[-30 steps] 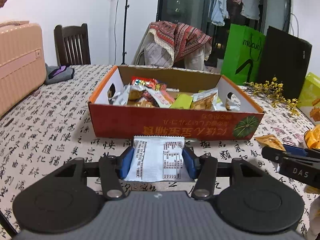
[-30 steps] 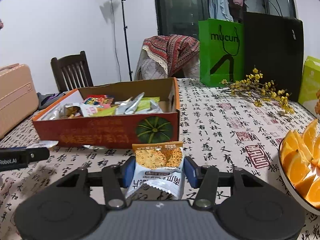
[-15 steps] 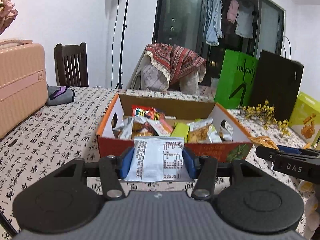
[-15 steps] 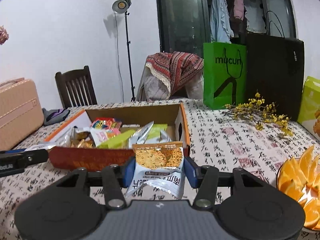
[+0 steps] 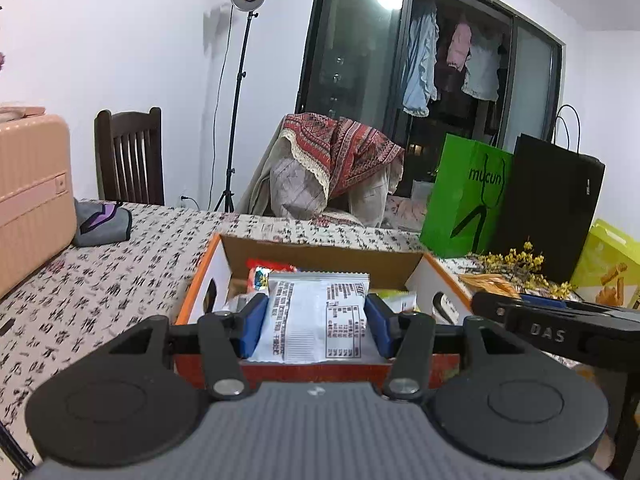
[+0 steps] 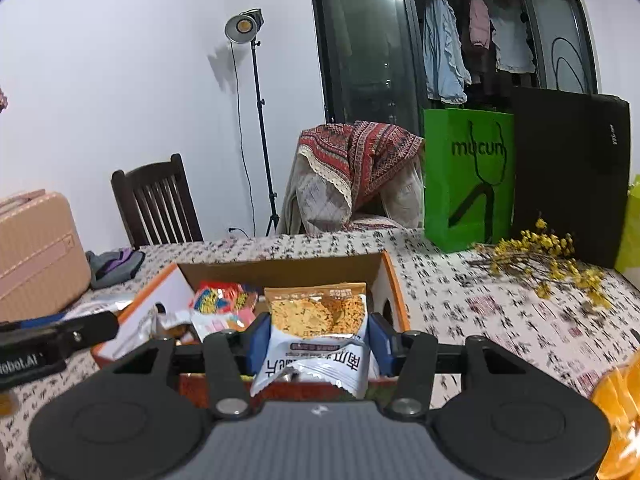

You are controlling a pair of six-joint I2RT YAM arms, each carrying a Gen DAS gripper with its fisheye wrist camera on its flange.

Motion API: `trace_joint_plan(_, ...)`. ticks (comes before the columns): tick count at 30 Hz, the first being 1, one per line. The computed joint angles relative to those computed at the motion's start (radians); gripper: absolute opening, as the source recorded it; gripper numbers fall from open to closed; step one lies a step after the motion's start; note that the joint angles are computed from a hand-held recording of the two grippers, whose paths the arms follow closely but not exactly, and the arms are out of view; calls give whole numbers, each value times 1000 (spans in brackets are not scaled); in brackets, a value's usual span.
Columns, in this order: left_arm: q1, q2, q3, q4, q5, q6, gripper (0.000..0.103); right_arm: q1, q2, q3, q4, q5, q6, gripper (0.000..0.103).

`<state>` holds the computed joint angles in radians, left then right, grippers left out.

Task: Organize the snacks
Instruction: 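Carry both held packets over the cardboard box, then lower both packets into the box and open both tools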

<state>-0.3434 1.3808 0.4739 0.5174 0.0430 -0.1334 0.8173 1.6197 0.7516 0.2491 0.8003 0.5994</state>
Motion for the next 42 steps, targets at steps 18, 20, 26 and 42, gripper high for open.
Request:
trace_joint_plan(18,15,325,226,112,-20,-66,54,-149,206,83,243,-91,-109,51)
trace_joint_plan(20,9,389,230,172,-54,-37,54,-140,243,71,313,-65,-153,51)
trace_joint_plan(26,25,446,246,192,-52,-8,54,-149,293,97,299,-113,-168,51)
trace_joint_plan(42,7,500,216,329,-37,30,79,-155,315,87,328,-124,-160,61)
